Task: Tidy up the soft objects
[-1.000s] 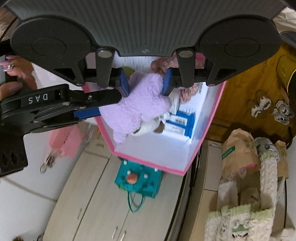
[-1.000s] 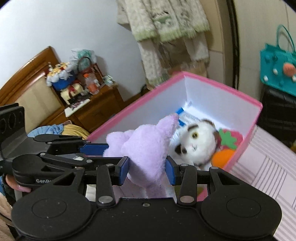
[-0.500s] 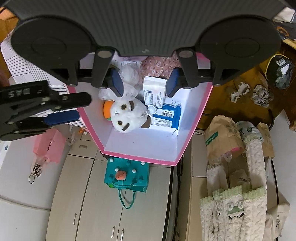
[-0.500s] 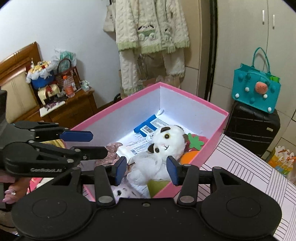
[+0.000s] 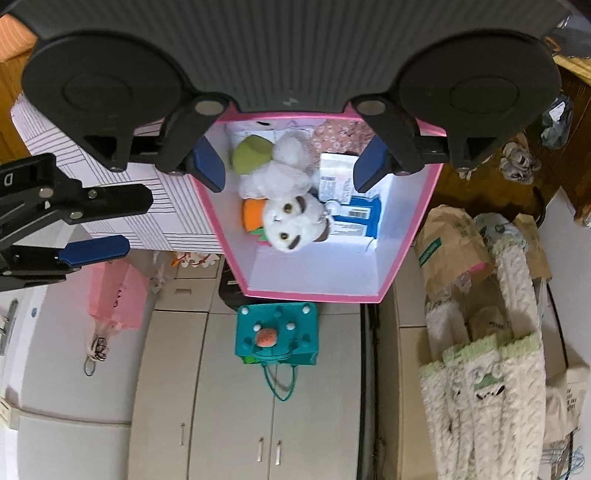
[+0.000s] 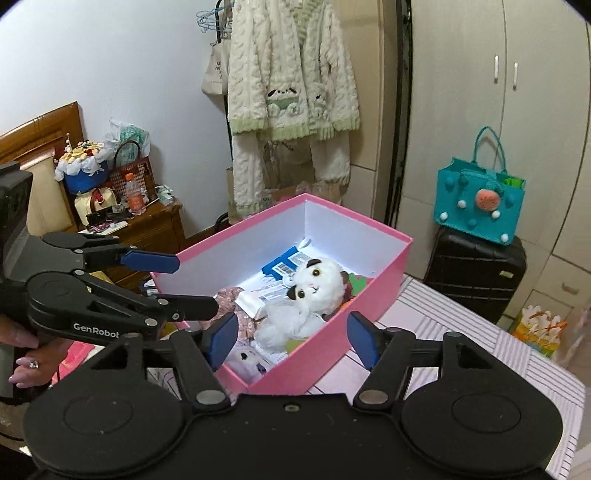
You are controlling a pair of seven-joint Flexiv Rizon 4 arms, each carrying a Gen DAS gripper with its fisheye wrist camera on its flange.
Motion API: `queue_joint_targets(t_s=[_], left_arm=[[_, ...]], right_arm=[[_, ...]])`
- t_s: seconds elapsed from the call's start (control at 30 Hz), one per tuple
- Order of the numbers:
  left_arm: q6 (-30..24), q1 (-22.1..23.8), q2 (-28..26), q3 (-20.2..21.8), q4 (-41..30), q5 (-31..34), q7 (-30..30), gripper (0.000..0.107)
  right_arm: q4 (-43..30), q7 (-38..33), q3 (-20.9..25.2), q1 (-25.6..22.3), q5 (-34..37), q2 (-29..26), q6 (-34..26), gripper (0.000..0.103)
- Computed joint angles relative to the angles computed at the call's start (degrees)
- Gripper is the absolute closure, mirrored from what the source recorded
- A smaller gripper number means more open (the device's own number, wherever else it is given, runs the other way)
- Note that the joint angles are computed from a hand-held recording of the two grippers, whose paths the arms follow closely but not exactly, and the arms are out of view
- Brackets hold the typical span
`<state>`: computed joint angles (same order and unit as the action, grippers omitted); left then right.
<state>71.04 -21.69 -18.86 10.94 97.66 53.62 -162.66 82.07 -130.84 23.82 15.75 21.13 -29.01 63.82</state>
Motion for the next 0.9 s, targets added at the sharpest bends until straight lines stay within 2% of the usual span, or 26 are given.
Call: queue_joint_targets(t_s=[0.33, 0.4, 0.53, 0.57, 0.6, 0.67, 0.77, 0.9], left_arm=[[-4.5, -2.4, 0.7, -1.3, -1.2, 2.1, -2.3, 0.03], [-5.7, -2.5, 1.0, -2.0, -1.2, 2.1, -2.4, 0.03], [-5.6, -1.9, 1.6, -3.5, -0.8, 0.9, -1.2, 0.026], [-5.6, -1.9, 1.8, -3.7, -0.7, 0.8, -1.1, 0.023], [-5.5, -2.1, 1.9, -3.8, -0.6, 1.0, -1.3, 0.021], [-6.2, -2.6, 2.0, -4.1, -0.6, 1.1, -1.8, 0.016], [-8.0, -2.9, 1.9, -4.8, -0.8, 0.4, -1.3, 0.004], [-13.9, -4.2, 2.0, -5.6, -2.0, 0.1, -1.2, 0.004]], right_arm=[[6.8, 0.3, -0.7, -1.3, 1.2, 4.9, 5.5, 0.028], [8.1, 0.4, -0.7, -1.6, 1.1, 5.8, 6.8, 0.021], [10.7, 0.6, -0.5, -2.5, 1.6, 7.7, 9.6, 0.014], [11.5, 0.8, -0.6, -2.5, 1.4, 8.2, 10.2, 0.005], [12.6, 2.4, -1.7, -1.7, 0.1, 8.9, 11.1, 0.0], [15.5, 7.3, -5.0, 1.0, -4.2, 10.1, 13.8, 0.0], [20.0, 18.1, -11.5, 5.8, -15.1, 11.9, 15.1, 0.0], [23.0, 25.2, -12.2, 5.1, -18.9, 12.6, 17.7, 0.0]])
